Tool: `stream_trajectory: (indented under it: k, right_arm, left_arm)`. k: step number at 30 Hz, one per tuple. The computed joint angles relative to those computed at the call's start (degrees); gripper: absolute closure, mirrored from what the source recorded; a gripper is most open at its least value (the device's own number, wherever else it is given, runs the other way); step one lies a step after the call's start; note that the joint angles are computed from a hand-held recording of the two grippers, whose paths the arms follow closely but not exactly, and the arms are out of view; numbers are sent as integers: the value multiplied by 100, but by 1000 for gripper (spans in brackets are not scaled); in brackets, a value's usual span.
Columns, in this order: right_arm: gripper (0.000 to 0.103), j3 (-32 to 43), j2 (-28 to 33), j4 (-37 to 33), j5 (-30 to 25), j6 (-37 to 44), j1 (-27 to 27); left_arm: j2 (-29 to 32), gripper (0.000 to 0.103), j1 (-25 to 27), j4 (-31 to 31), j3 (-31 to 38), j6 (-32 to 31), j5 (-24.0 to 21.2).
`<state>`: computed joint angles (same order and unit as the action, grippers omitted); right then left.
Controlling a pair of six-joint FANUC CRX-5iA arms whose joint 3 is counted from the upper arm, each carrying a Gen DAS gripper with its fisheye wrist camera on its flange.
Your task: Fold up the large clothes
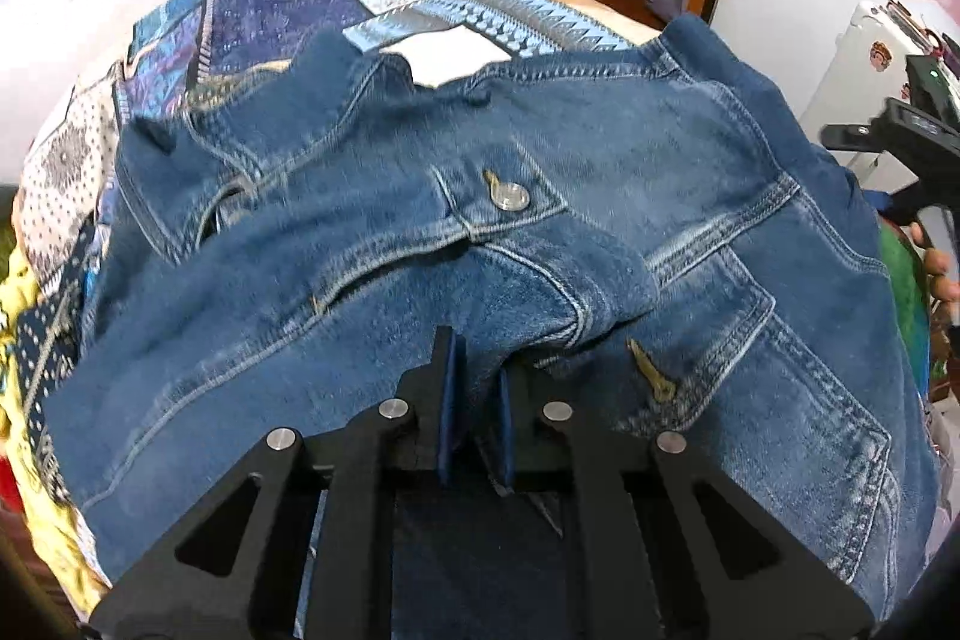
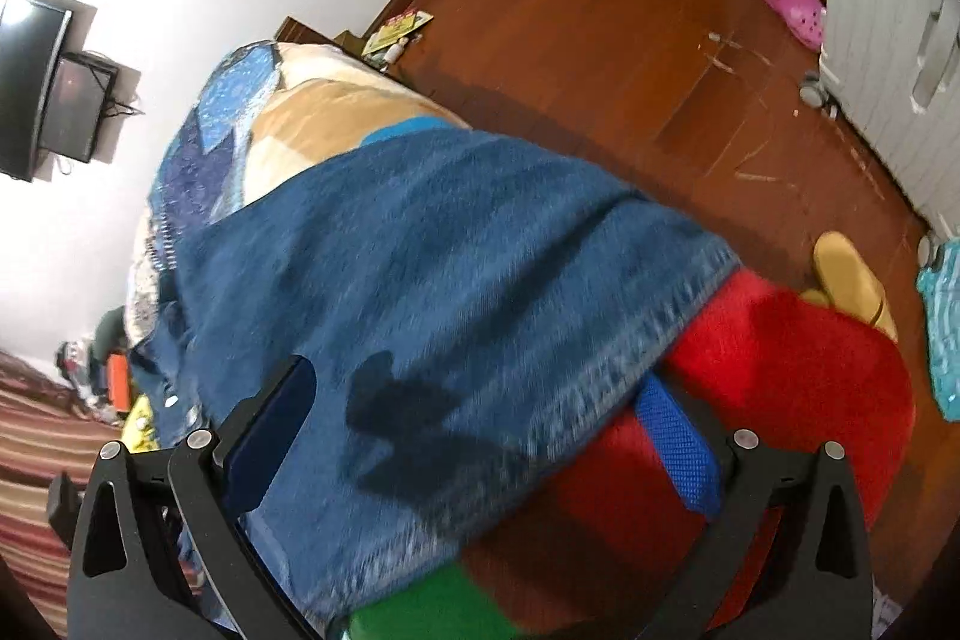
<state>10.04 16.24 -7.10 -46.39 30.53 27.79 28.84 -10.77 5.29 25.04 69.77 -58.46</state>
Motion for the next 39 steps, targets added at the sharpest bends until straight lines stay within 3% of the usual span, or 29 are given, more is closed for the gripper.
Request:
stream_trajectory:
  k: [3,4,5,7,8,10,12,13,14,22,26,32,36,39]
  right_arm:
    - [6,221,247,477,-244,-283,86]
    - [9,269,300,618,-295,-388,114]
    - [12,271,310,711,-272,-463,124]
    - [35,213,274,817,-203,-662,114]
    - [42,181,242,858,-190,-833,100]
    - [71,132,194,921,-204,-1127,64]
    - [82,132,157,920,-198,-1244,34]
    - [86,78,87,951,-134,-1288,31]
    - [87,22,10,1029,-64,-1320,45]
    - [94,275,-228,2042,415,-1161,439]
    - [94,1130,60,2296,258,-582,764]
    - [94,2549,724,1992,-7,446,1187]
    - [94,3531,1355,1584,-446,1081,1403]
    - [94,4326,1952,1377,-1085,1490,1598]
  left_arm:
    - [-79,82,38,187,-126,-13,-12]
    - [-107,73,63,294,-165,-65,-67]
    - [-144,57,100,454,-242,-161,-86]
    - [-309,37,181,831,-519,-358,-32]
    - [-413,33,192,858,-641,-376,43]
    - [-597,32,177,703,-785,-287,160]
    - [-738,27,187,493,-850,-99,221]
    - [-826,19,215,413,-909,14,270]
    - [-918,15,267,398,-993,84,347]
    - [-1473,13,808,322,-1409,599,646]
    - [-1815,12,1118,561,-1786,587,917]
    - [-2265,6,1568,948,-2358,446,1274]
    - [-2447,6,1812,1119,-2629,283,1302]
    - [-2575,6,1978,1266,-2844,128,1325]
